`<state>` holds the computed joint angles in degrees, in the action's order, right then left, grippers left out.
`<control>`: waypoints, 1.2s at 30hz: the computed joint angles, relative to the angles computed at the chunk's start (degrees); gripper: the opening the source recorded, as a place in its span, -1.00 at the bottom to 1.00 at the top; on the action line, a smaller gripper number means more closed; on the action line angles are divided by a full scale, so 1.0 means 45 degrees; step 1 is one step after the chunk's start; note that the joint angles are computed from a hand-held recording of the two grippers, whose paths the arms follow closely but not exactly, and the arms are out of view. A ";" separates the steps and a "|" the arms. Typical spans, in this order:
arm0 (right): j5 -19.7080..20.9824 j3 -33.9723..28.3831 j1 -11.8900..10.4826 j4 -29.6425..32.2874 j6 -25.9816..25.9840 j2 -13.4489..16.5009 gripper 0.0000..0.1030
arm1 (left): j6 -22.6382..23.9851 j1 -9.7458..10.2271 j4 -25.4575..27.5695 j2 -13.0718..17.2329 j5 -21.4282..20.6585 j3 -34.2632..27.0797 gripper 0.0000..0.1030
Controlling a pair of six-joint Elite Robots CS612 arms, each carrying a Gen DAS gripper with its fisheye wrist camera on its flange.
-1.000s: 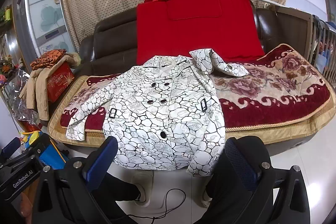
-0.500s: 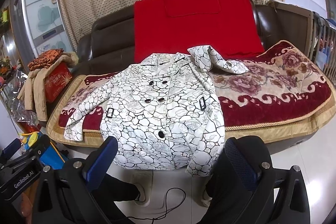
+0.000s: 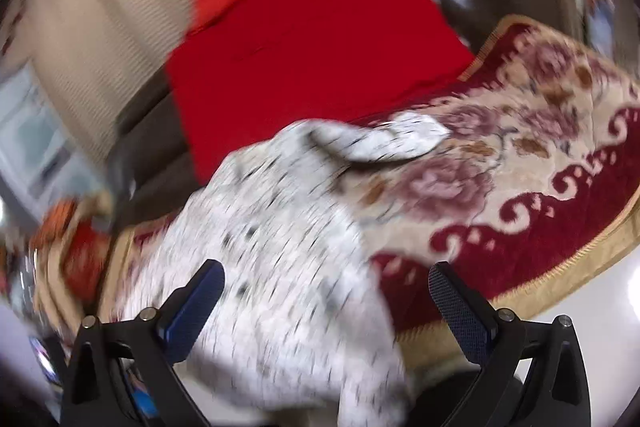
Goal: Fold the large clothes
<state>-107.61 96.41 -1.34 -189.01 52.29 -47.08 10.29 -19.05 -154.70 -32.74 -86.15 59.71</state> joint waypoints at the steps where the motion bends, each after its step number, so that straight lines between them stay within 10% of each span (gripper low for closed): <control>1: 0.0274 -0.0073 -0.0291 -0.0218 0.0327 0.0168 1.00 | -0.0088 -0.0088 0.0418 0.0582 0.0239 -0.0899 1.00; 12: 0.4770 -0.3080 -0.2671 -0.2776 0.5326 0.3368 1.00 | -0.1180 -0.0504 0.4246 0.4608 0.0374 -0.8030 1.00; 18: 0.5829 -0.4558 -0.3140 -0.2971 0.7514 0.4617 0.91 | -0.2146 -0.0369 0.4112 0.4802 -0.0482 -0.8119 1.00; 25: 0.6057 -0.5522 -0.3451 -0.2885 0.8390 0.5372 -0.46 | -0.2063 -0.0272 0.2525 0.4358 -0.0867 -0.6838 1.00; 29: 0.4912 -0.5424 -0.3276 -0.2469 0.7093 0.4998 -0.64 | -0.2012 -0.0281 0.3197 0.4706 -0.0995 -0.7607 1.00; 33: 0.3037 -0.5905 -0.2720 -0.2692 0.3262 0.4550 -0.64 | -0.1906 -0.0158 0.4811 0.5161 -0.1455 -0.8987 1.00; 36: 0.2846 -0.6594 -0.2269 -0.3225 0.0894 0.4576 -0.64 | -0.2727 -0.0053 0.3599 0.4885 -0.1283 -0.8410 1.00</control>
